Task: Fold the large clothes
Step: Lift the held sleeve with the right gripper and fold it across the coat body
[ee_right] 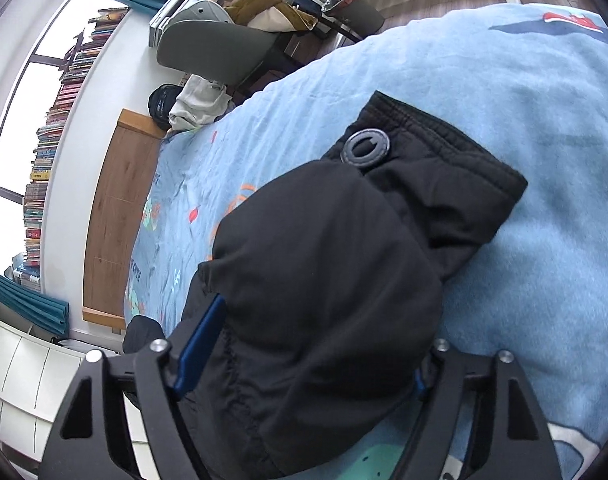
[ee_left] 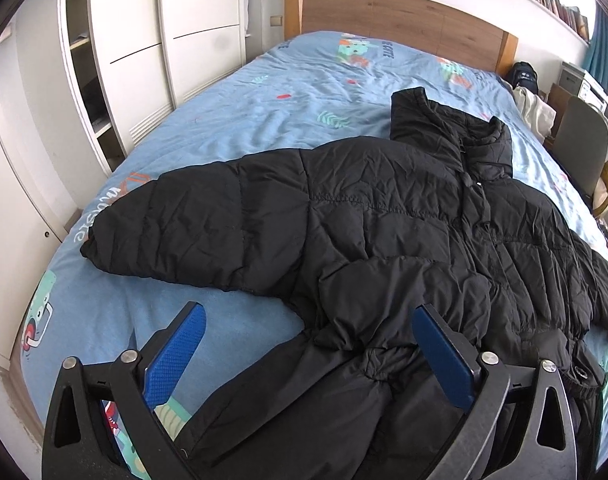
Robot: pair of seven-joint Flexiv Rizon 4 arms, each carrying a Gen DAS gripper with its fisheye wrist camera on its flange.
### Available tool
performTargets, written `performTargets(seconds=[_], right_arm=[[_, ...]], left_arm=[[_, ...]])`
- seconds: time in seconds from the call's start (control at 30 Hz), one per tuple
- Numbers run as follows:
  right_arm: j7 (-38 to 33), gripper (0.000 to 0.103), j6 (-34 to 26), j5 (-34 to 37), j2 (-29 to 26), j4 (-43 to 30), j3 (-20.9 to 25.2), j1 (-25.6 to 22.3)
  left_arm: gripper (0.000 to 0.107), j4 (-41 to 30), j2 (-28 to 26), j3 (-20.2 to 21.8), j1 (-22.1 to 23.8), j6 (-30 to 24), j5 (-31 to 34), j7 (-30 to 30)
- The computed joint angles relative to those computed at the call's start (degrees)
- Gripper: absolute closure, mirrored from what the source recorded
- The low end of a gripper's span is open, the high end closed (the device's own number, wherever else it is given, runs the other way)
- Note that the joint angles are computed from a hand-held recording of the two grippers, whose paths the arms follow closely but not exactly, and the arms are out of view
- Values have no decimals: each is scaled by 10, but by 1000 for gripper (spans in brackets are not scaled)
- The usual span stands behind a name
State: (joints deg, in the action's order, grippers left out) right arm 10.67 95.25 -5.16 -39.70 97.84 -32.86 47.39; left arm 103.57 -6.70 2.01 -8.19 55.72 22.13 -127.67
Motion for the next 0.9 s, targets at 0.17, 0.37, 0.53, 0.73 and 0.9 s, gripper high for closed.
performTargets(seconds=[0.17, 0.37, 0.53, 0.73, 0.9], right_arm=[[-3, 64, 1, -2, 2, -5, -7, 1], [-27, 83, 9, -9, 7, -16, -46, 30], [-70, 87, -7, -41, 23, -51, -53, 39], [-107, 87, -31, -111, 37, -121, -9, 22], [-136, 87, -63, -172, 32, -201, 79, -18]], left_arm=[[10, 14, 4, -3, 3, 22, -22, 11], [11, 21, 7, -5, 6, 36, -47, 30], [11, 39, 17, -6, 10, 47, -77, 50], [11, 62, 38, -7, 15, 47, -94, 69], [11, 78, 58, -9, 22, 45, -95, 79]])
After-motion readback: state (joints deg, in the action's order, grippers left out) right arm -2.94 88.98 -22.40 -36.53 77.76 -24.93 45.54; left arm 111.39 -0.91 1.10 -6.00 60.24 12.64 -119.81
